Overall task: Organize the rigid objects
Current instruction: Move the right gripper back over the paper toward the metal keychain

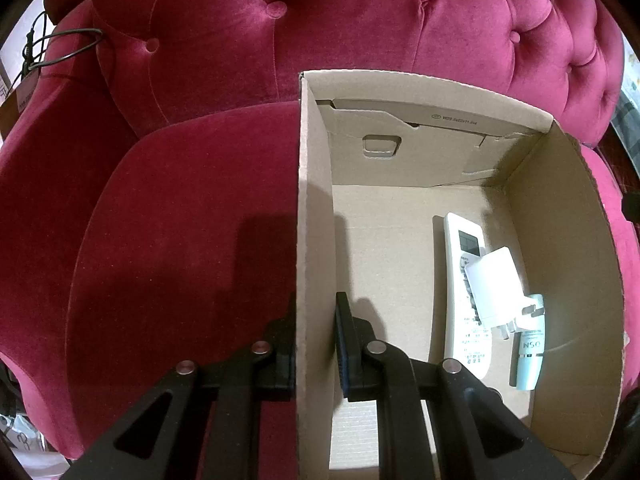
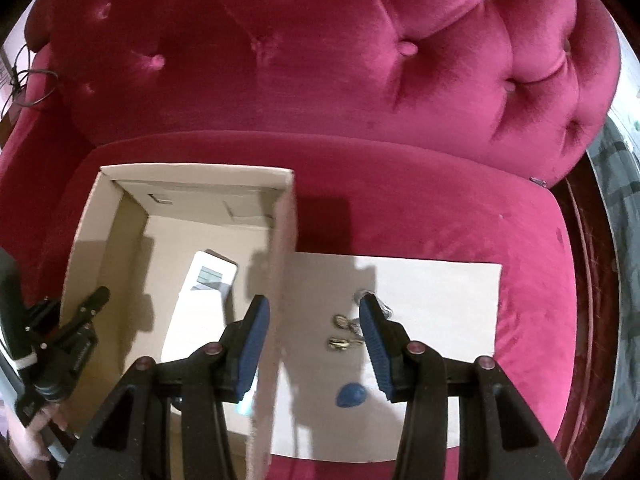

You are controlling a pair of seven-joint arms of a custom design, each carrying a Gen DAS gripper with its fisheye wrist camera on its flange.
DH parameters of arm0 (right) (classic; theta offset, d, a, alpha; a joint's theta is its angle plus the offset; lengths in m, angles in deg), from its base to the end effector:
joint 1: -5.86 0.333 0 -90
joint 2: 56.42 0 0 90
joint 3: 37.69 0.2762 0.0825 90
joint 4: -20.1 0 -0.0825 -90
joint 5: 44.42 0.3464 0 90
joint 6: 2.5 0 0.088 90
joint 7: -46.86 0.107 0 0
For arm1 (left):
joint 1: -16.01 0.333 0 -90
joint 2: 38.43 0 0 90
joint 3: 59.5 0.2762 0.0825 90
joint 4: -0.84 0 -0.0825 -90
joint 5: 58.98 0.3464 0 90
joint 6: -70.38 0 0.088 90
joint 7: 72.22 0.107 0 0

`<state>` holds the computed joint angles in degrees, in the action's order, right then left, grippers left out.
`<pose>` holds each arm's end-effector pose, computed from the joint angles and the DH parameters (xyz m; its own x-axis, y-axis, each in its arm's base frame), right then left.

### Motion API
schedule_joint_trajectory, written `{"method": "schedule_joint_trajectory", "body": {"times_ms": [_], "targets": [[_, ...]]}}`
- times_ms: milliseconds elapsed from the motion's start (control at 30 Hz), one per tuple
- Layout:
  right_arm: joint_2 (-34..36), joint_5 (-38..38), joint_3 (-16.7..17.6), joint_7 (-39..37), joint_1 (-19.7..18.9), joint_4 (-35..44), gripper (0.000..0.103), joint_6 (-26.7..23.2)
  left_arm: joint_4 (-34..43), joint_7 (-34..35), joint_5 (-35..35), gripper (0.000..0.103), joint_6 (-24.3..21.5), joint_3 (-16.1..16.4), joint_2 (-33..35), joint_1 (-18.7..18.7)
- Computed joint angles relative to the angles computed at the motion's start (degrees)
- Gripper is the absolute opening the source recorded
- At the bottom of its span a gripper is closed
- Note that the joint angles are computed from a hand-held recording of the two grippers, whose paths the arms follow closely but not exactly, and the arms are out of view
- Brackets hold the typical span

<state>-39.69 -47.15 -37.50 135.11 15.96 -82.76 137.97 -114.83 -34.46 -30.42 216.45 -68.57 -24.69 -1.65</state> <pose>0.6109 0.1107 0.4058 0.2292 -0.9720 0.0513 -0.9058 -0.2323 -0.3543 0.5163 -0.2636 0.3489 0.0861 -0.9959 -0.0278 -0.9119 -0.0675 -0.4049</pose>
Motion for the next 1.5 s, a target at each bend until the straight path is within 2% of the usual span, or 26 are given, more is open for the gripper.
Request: {"method": "schedule_joint_trajectory", "body": {"times_ms": [200, 433, 600, 667, 933, 1033, 1500], "targets": [[0.2, 0.7, -0.7, -0.5, -1.4, -0.9, 0.054, 0.8, 0.0, -0.1, 0.1, 0.016, 0.0, 0.1, 0.1, -0.1], [1.3, 1.9, -0.9, -2.3, -3.1, -2.0, 0.078, 2.7, -0.1, 0.0, 0.1, 0.016, 0.0, 0.1, 0.1, 0.0], [2.3, 3.5, -0.6, -5.5, -4.2, -2.8, 0.086, 4.5, 0.0, -0.1, 0.2, 0.016, 0.0, 0.1, 0.0, -0.1], [2.7, 4.4, -0.5, -6.7, -4.7, -3.0, 0.094, 5.5, 0.0, 0.0, 0.2, 0.016, -0.1, 0.1, 0.0, -0.1], [5.4, 6.7, -0.6, -9.1, -6.1, -2.3, 0.095, 6.6, 0.1, 0.0, 0.2, 0.016, -0.3, 0.1, 0.0, -0.1], [6.8, 7.6, -0.2, -10.9, -6.8, -1.7, 0.103, 6.9, 0.0, 0.1, -0.1, 0.016, 0.0, 0.0, 0.1, 0.1], [11.8, 6.9, 0.0, -16.0, -6.8, 0.9, 0.103, 8.0, 0.4, 0.0, 0.3, 0.016, -0.6, 0.0, 0.2, -0.2]]}}
